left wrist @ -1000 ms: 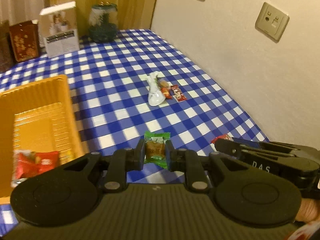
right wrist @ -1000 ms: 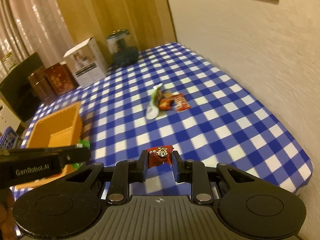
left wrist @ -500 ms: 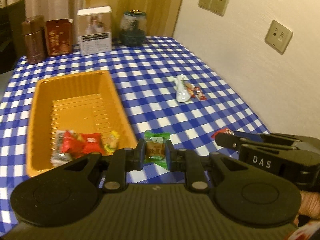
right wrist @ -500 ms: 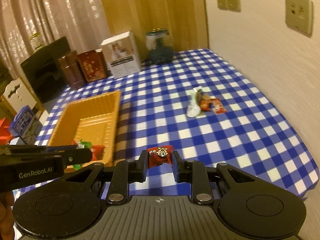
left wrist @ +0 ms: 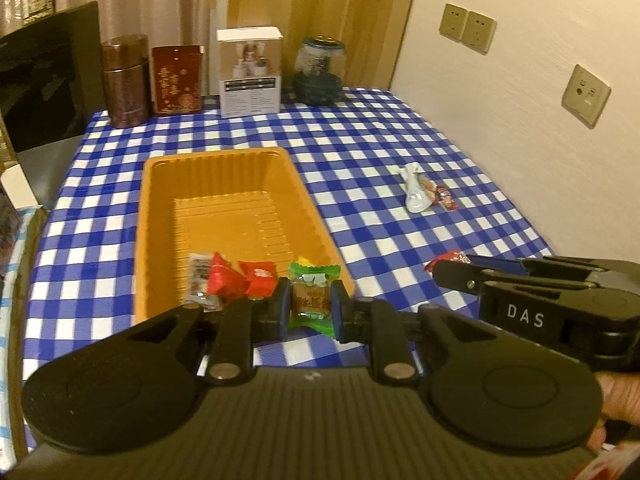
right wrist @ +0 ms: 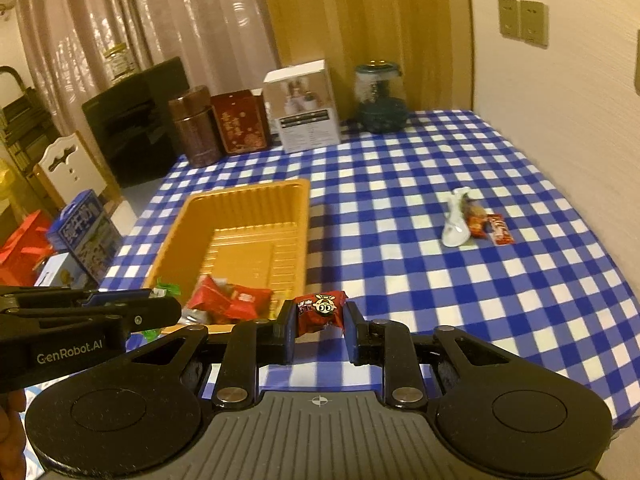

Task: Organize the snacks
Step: 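Carry the red packet and green candy over the orange tray with both tools, then open both tools to drop the packet and candy into the tray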

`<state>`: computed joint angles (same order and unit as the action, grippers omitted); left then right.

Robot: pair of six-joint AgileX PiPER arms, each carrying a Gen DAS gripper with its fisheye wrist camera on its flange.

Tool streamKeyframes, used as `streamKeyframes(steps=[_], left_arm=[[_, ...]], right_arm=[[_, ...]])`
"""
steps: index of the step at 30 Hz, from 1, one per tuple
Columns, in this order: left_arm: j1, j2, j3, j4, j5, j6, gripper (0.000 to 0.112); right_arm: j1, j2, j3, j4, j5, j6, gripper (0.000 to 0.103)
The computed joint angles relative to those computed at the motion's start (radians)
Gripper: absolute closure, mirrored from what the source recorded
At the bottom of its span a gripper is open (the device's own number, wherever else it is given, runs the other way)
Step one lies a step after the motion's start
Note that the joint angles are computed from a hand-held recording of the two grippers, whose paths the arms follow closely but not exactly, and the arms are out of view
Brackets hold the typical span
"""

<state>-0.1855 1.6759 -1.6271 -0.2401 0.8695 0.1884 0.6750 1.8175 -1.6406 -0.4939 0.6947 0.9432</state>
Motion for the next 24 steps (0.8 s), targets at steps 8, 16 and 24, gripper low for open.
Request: streamKeyframes(steps=[8, 16, 24], left_arm=[[0.049, -0.005, 0.002, -0.006, 0.001, 0.012, 0.094], [0.074, 0.002, -0.004, -0.013, 0.001, 0.015, 0.094], [0.098, 0.014, -0.016, -0.018, 0.004, 0.019, 0.094]], right_arm=[[0.023, 0.060, -0.081, 0.024, 0.020, -0.043, 0.078], [0.027, 0.104, -0.138, 0.055, 0.024, -0.080, 0.078], [0.024, 0.153, -0.202, 0.090, 0.030, -0.124, 0.078]])
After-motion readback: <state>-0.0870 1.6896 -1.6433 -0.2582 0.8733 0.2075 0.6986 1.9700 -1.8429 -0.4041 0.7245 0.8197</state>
